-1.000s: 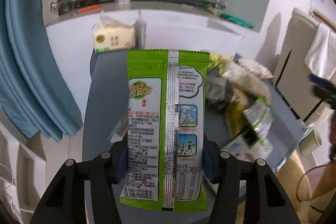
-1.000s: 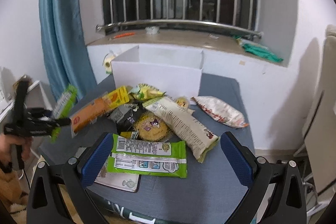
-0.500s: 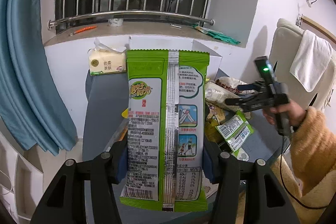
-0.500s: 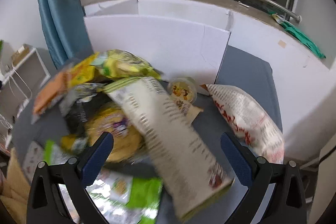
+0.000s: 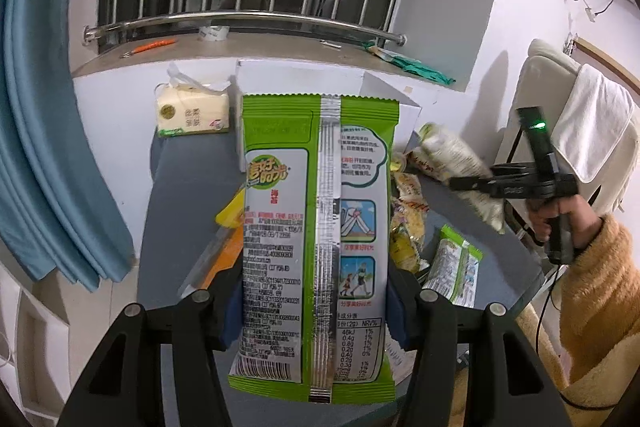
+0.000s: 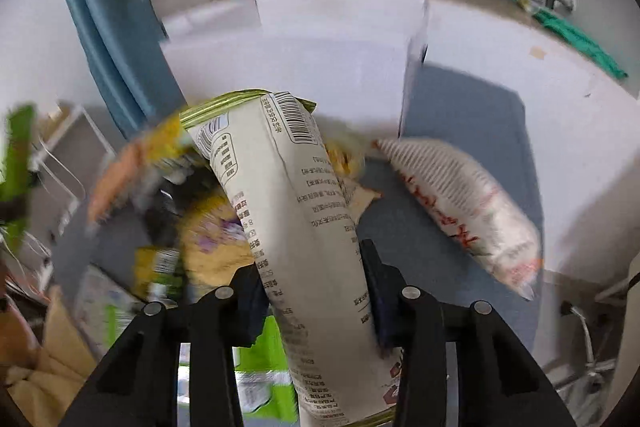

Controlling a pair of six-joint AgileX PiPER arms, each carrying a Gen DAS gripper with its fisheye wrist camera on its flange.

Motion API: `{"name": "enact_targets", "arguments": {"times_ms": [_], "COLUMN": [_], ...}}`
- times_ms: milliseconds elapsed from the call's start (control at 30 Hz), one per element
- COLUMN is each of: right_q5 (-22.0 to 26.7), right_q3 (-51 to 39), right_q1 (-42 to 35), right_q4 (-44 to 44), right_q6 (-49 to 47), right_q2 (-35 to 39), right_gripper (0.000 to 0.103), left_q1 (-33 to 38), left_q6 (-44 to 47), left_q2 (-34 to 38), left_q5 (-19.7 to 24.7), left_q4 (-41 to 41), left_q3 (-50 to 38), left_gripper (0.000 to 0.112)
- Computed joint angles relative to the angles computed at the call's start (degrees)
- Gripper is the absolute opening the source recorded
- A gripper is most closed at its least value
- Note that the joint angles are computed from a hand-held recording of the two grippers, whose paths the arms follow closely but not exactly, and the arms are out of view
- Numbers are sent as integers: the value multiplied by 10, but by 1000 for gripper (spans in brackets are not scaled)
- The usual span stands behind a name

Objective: Organize snacks
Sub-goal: 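Carry both packets into the white box and open both grippers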

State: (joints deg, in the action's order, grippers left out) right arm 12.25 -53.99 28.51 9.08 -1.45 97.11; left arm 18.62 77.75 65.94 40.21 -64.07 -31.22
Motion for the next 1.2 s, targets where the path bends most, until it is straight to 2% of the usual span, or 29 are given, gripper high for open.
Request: {"name": "enact_targets", "arguments": {"times_ms": [100, 200, 267, 367, 400, 467, 500, 533, 567, 633, 667, 733, 800, 833, 900, 933, 967, 1000, 1067, 1133, 1200], "right_q5": [-15, -33, -43, -52, -49, -30, -3, 25, 62, 120, 161, 237, 276, 300, 313, 301, 297, 298, 288, 289, 234], "right_q3": [46, 46, 23, -31, -63, -147, -204, -261, -319, -433, -490, -603, -660, -701, -743, -738, -740, -741, -727, -725, -660], "right_q1": [8, 7, 12, 17, 15, 7, 0, -6, -12, -25, -32, -36, -35, -37, -48, -52, -54, -53, -53, -56, -55], "right_q4": [-84, -44, -72, -194, -205, -161, -107, -75, -66, -76, -64, -71, -96, -99, -73, -64, -61, -73, -85, -82, -85], "right_q6": [128, 133, 187, 345, 368, 346, 301, 272, 264, 280, 276, 288, 301, 300, 282, 279, 281, 298, 313, 302, 294], "right_q2": [-80, -117, -121, -104, -85, -34, -1, 33, 65, 136, 166, 232, 268, 296, 330, 333, 338, 341, 337, 334, 297], "right_gripper": [44, 45, 45, 45, 45, 45, 45, 45, 45, 45, 45, 45, 45, 45, 46, 57, 73, 103, 103, 103, 103], "left_q1": [-39, -87, -121, -166, -184, -216, -230, -237, -244, -255, -258, -260, -258, -258, -264, -261, -260, -260, -252, -237, -227], "left_q6": [-22, -42, -73, -206, -258, -361, -412, -468, -506, -606, -631, -678, -701, -713, -742, -737, -738, -738, -716, -683, -655], "left_q2": [26, 56, 95, 164, 199, 260, 298, 332, 374, 448, 486, 550, 610, 638, 674, 678, 686, 681, 667, 631, 596], "left_q5": [-26, -62, -84, -112, -121, -145, -143, -118, -112, -80, -64, -3, 55, 79, 102, 114, 122, 114, 94, 50, 14], "left_q4": [-15, -27, -23, 58, 101, 216, 273, 326, 356, 448, 471, 518, 534, 546, 592, 596, 604, 609, 589, 545, 511], "left_q3": [-32, -80, -139, -252, -309, -405, -462, -520, -577, -691, -749, -862, -962, -1008, -1060, -1065, -1070, -1054, -1014, -938, -877], "left_gripper": [61, 61, 61, 61, 61, 61, 61, 61, 61, 61, 61, 61, 63, 70, 85, 101, 103, 103, 103, 103, 103]}}
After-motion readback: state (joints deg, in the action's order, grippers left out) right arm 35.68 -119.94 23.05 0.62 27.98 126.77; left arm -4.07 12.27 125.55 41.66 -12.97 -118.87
